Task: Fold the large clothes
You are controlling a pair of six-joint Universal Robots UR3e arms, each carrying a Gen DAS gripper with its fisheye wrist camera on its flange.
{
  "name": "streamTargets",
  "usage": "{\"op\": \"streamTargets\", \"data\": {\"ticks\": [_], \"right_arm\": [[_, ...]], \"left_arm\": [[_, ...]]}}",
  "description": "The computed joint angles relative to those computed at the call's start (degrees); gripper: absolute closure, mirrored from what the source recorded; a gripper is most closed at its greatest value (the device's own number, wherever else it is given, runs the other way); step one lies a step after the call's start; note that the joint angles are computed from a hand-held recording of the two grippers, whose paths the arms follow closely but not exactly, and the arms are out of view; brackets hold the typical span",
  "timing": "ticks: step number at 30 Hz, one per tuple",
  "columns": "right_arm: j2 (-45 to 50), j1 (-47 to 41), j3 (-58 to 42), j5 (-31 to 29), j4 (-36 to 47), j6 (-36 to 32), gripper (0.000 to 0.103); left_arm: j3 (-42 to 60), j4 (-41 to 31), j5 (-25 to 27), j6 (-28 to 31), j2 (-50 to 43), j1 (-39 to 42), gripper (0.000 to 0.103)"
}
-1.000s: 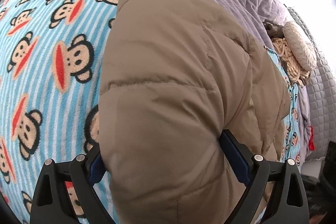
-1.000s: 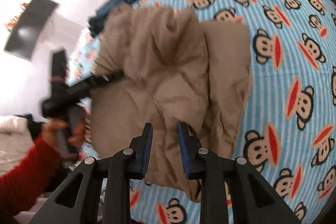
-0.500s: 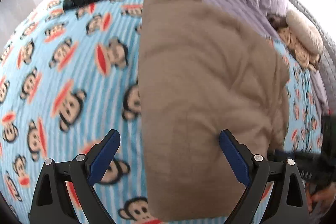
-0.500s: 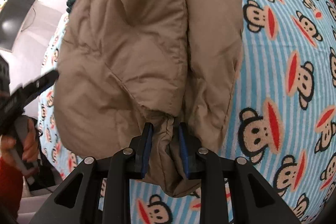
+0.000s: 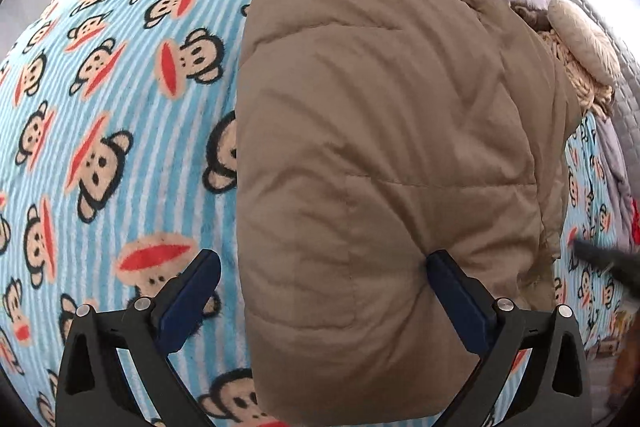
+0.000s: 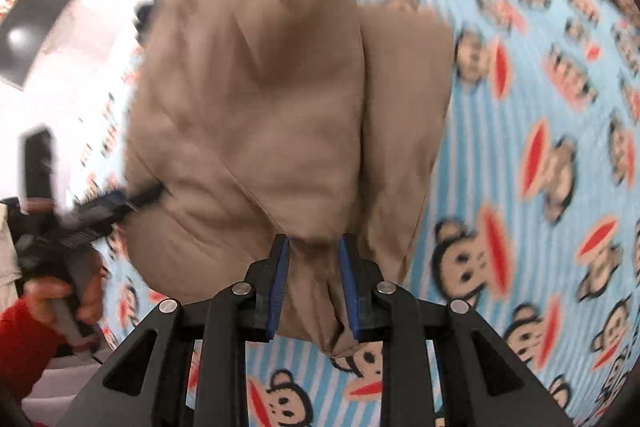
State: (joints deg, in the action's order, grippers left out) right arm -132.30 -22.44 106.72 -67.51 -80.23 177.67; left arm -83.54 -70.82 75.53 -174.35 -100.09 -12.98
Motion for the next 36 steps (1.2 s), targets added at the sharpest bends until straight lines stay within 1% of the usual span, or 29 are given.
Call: {"op": "streamTargets", "data": {"ticks": [2, 5, 7, 8, 9, 11, 14, 17, 19, 21, 25, 26, 27, 28, 29, 30, 33, 34, 35, 36], "right_arm": [[3.3, 0.4, -2.6, -1.6, -5.5, 2.6, 0.076], [12.0, 4.4, -3.1, -5.9, -16.0, 9.1, 0.076], [17.5, 5.5, -1.9, -7.7, -20.9, 11.1, 0.076], [20.6, 6.6, -0.2, -8.4, -24.6, 12.5, 0.076], [21.4, 7.1, -0.9, -9.1, -24.3, 13.1, 0.076], [26.6, 6.8, 3.5, -8.8, -29.6, 14.3, 0.076], [30.3, 7.1, 4.7, -8.8, -33.1, 15.1, 0.076], [30.5, 7.4, 5.0, -8.8, -33.0, 15.2, 0.076], [30.1, 6.8, 4.2, -8.3, -31.4, 14.9, 0.076], [29.3, 6.6, 3.7, -8.0, -30.0, 14.8, 0.074], [24.0, 5.9, 0.7, -7.5, -21.8, 14.5, 0.071], [22.5, 5.8, 0.1, -7.2, -19.8, 14.4, 0.066], [21.3, 5.7, -0.5, -6.9, -18.1, 14.4, 0.058], [19.4, 5.7, -1.1, -6.5, -15.8, 14.3, 0.053], [17.6, 5.9, -1.9, -6.2, -13.7, 14.1, 0.046], [16.6, 6.3, -2.6, -6.2, -12.3, 14.2, 0.041], [13.1, 8.5, -6.5, -6.6, -6.3, 15.6, 0.032], [12.7, 9.6, -8.0, -7.2, -5.2, 16.4, 0.029], [12.3, 10.5, -9.1, -7.8, -4.4, 17.1, 0.023], [11.8, 11.8, -10.5, -8.6, -3.5, 17.9, 0.022]], "left_arm": [[0.4, 0.0, 0.8, 0.2, -0.1, -0.6, 0.000], [0.9, -0.4, 1.4, -0.3, -0.3, -1.0, 0.000], [1.7, -1.0, 1.4, -0.8, -0.7, -1.1, 0.000], [1.8, -1.3, 1.3, -0.6, -0.7, -0.8, 0.000], [1.9, -1.5, 1.1, -0.7, -0.7, -0.7, 0.000], [2.5, -2.0, 0.6, -0.7, -1.0, -0.6, 0.000], [3.3, -1.8, 1.0, -1.1, -1.7, -1.5, 0.000], [4.2, -2.1, 1.7, -1.4, -2.3, -2.2, 0.000], [5.1, -2.8, 2.4, -1.7, -2.5, -2.6, 0.000], [5.9, -3.9, 3.4, -2.0, -2.4, -2.9, 0.000], [7.0, -5.8, 5.5, -2.5, -0.7, -3.5, 0.000], [7.3, -6.5, 6.1, -2.5, -0.1, -3.7, 0.000], [7.7, -7.3, 6.9, -2.8, 0.4, -3.9, 0.000], [7.8, -7.9, 7.3, -3.0, 0.9, -4.1, 0.000], [7.6, -8.1, 7.5, -3.4, 1.7, -4.1, 0.000], [7.1, -8.0, 7.7, -3.8, 3.2, -4.1, 0.000], [5.9, -7.5, 7.6, -5.1, 6.8, -4.0, 0.000], [6.0, -8.2, 7.2, -5.7, 8.0, -3.8, 0.000], [6.6, -9.2, 6.8, -6.1, 8.5, -3.5, 0.000], [7.7, -10.9, 6.6, -6.6, 9.2, -3.5, 0.000]]}}
